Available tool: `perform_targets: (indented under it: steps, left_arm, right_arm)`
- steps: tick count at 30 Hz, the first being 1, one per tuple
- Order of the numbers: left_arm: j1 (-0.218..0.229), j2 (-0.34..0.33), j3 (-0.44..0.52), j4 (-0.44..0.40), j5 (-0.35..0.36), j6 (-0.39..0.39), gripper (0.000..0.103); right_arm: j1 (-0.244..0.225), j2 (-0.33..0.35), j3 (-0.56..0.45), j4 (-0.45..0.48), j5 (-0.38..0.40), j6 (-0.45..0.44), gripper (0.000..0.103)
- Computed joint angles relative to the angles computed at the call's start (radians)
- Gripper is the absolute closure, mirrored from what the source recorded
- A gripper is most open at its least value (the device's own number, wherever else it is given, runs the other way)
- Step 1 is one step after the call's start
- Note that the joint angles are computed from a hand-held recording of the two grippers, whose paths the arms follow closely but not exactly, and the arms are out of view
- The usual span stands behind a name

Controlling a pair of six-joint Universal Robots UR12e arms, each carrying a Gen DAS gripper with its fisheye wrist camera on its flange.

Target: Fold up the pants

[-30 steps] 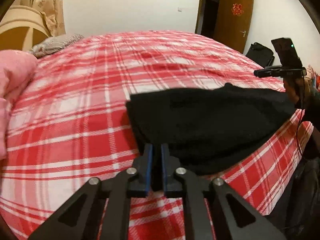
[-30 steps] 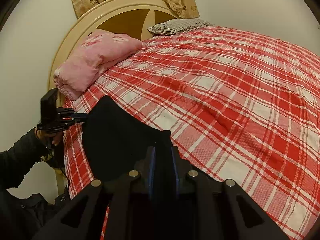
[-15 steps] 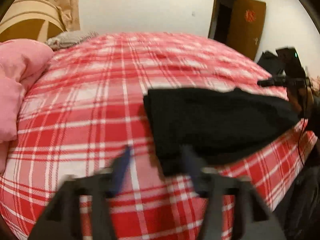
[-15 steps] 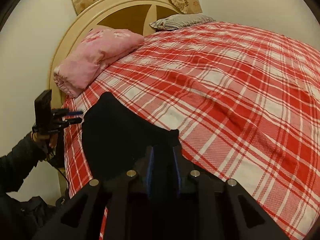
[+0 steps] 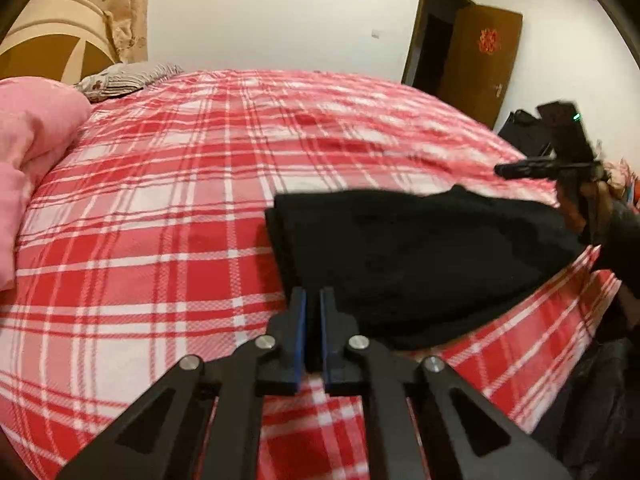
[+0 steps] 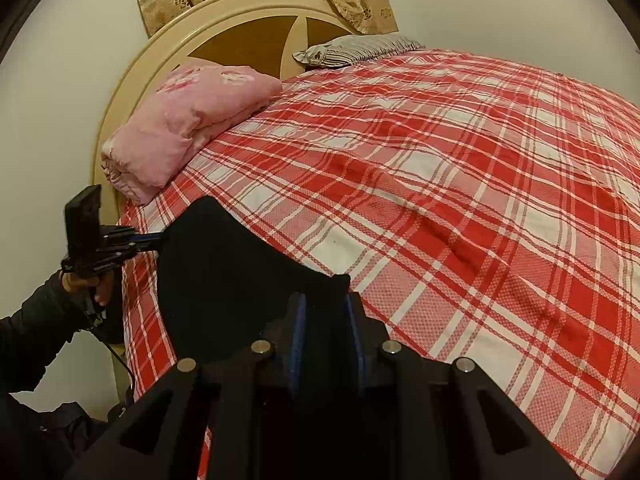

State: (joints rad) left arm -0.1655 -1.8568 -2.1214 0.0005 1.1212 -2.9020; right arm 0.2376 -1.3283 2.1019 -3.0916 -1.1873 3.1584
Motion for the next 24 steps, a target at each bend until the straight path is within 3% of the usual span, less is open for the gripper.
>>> perform_targets:
  steps: [4,7,10,11,12,14,19,21,22,24]
  left_arm:
    - [0.016,0.022,-0.019,-0.031,-0.045,0.009,0.097]
    - [-0.007,0.002,-0.008,-0.046,0.036,0.033,0.096]
    - [-0.024,-0.019,-0.002,0.002,0.107,0.011,0.078]
    - [-0.028,-0.019,-0.003,0.014,0.136,-0.002,0.06]
    - [-0.029,-0.017,-0.003,0.023,0.154,-0.01,0.051]
    - [-0.021,-0.009,-0.01,0.038,0.149,-0.018,0.051]
    - [-0.015,0.015,-0.037,0.138,0.123,-0.058,0.05]
    - [-0.027,0.015,-0.029,0.127,0.081,-0.045,0.04]
    - [-0.036,0.012,-0.023,0.116,0.064,-0.031,0.039]
    - [-0.066,-0.001,-0.004,0.084,0.058,0.009,0.039]
  right_arm:
    - [-0.007,0.008,0.0,-0.004,0.005,0.017,0.081]
    - [-0.008,0.019,-0.008,0.006,0.01,0.024,0.081]
    - [-0.009,0.029,-0.019,0.018,0.024,0.039,0.081]
    - [-0.009,0.03,-0.021,0.022,0.024,0.042,0.079]
    - [-0.009,0.032,-0.025,0.026,0.023,0.046,0.074]
    - [-0.022,0.04,-0.031,0.023,0.069,0.067,0.063]
    - [-0.04,0.081,-0.065,0.07,0.156,0.125,0.062]
    - [-0.043,0.103,-0.084,0.111,0.189,0.154,0.062]
    - [-0.045,0.113,-0.089,0.117,0.207,0.173,0.064]
    - [-0.045,0.131,-0.102,0.128,0.244,0.202,0.091]
